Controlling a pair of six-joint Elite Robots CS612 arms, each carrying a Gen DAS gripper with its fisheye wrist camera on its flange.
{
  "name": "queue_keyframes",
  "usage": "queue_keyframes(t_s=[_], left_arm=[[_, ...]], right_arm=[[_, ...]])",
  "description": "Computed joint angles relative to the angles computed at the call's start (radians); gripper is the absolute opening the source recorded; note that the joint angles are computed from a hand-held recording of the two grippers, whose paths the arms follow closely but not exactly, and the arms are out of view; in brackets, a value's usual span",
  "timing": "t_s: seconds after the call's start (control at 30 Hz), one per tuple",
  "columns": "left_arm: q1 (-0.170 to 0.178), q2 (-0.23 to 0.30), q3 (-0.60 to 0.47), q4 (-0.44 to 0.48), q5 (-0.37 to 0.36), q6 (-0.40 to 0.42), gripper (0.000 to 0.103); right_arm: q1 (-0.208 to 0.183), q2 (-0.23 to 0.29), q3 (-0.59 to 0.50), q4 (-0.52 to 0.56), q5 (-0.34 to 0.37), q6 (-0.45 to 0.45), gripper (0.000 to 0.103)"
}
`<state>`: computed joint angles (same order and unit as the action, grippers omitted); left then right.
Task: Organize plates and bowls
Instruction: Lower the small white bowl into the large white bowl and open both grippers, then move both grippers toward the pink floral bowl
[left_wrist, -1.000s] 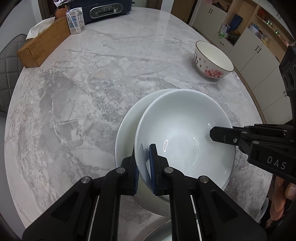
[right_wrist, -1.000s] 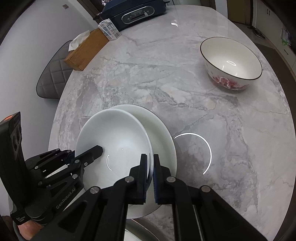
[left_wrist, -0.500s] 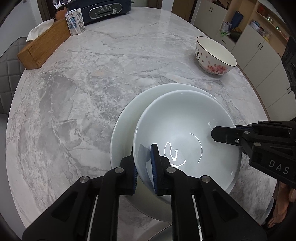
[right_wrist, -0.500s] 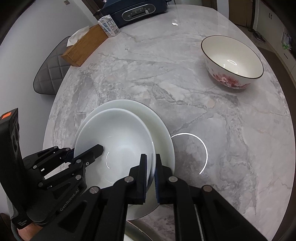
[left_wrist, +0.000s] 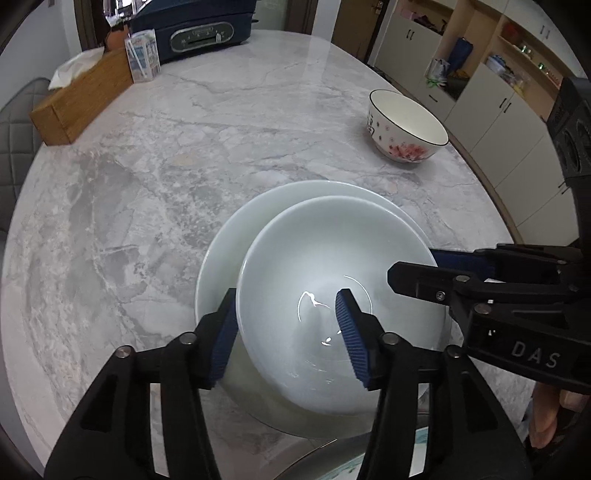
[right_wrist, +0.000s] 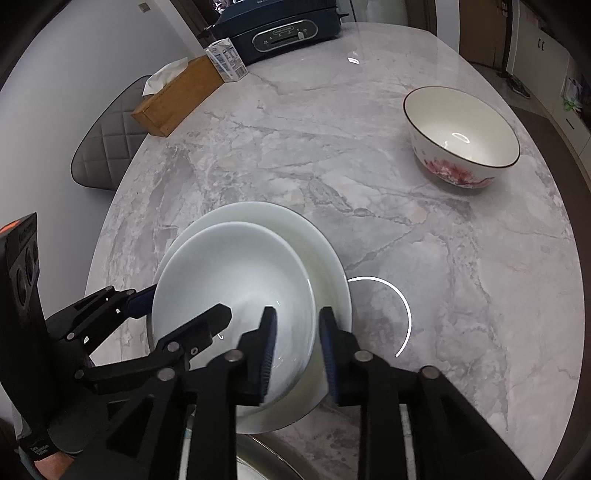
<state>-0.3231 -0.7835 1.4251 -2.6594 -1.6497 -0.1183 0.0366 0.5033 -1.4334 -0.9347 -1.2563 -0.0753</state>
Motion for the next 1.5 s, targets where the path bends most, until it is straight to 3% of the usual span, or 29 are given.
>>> queue_keyframes(t_s=[0.03,0.2,0.3,0.4,0.47,0.5,0.63,0.83,1.13,1.27,1.5], left_arm=[[-0.002,-0.002,0.003,-0.008,0.009,-0.002,0.060],[0.009,-0.013,0.015,-0.026,-0.027,-0.024,0.061],[0.016,-0.031,0.036,-0.056,-0.032,-0.039,0.064],[0.026,-0.049,0.059,-0.095,-0.027,-0.047,0.078],[0.026,-0.058,0.059,-0.065,0.020,-0.027,0.103],[0.026,-0.060,0.063,-0.083,0.054,-0.027,0.103],[0.036,-0.060,0.096,-0.305,0.092,-0.043,0.103],[0.029,-0.035,0.028,-0.300,0.144,-0.002,0.103],[0.003,0.087,-0.252,-0.102,0.109,0.028,0.103],[0.001,0.180,-0.447,0.103,0.034,-0.042,0.103],[-0.023,0.331,-0.717,0.363,-0.002,-0.033,0.103]], right_arm=[[-0.001,0.000,-0.003,-0.004,0.004,-0.001,0.035],[-0.005,0.002,-0.023,-0.008,0.009,-0.006,0.040],[-0.016,0.007,-0.046,-0.009,0.032,0.006,0.066],[-0.038,0.020,-0.089,-0.037,0.074,0.005,0.088],[-0.056,0.032,-0.119,-0.074,0.099,0.010,0.103],[-0.063,0.038,-0.128,-0.097,0.107,0.011,0.103],[-0.097,0.058,-0.153,-0.178,0.110,0.048,0.103],[-0.144,0.063,-0.125,-0.226,0.124,0.140,0.103],[-0.170,0.031,0.003,-0.298,0.128,0.218,0.103],[-0.173,0.007,0.075,-0.337,0.127,0.249,0.102],[-0.169,-0.039,0.193,-0.322,0.110,0.251,0.095]])
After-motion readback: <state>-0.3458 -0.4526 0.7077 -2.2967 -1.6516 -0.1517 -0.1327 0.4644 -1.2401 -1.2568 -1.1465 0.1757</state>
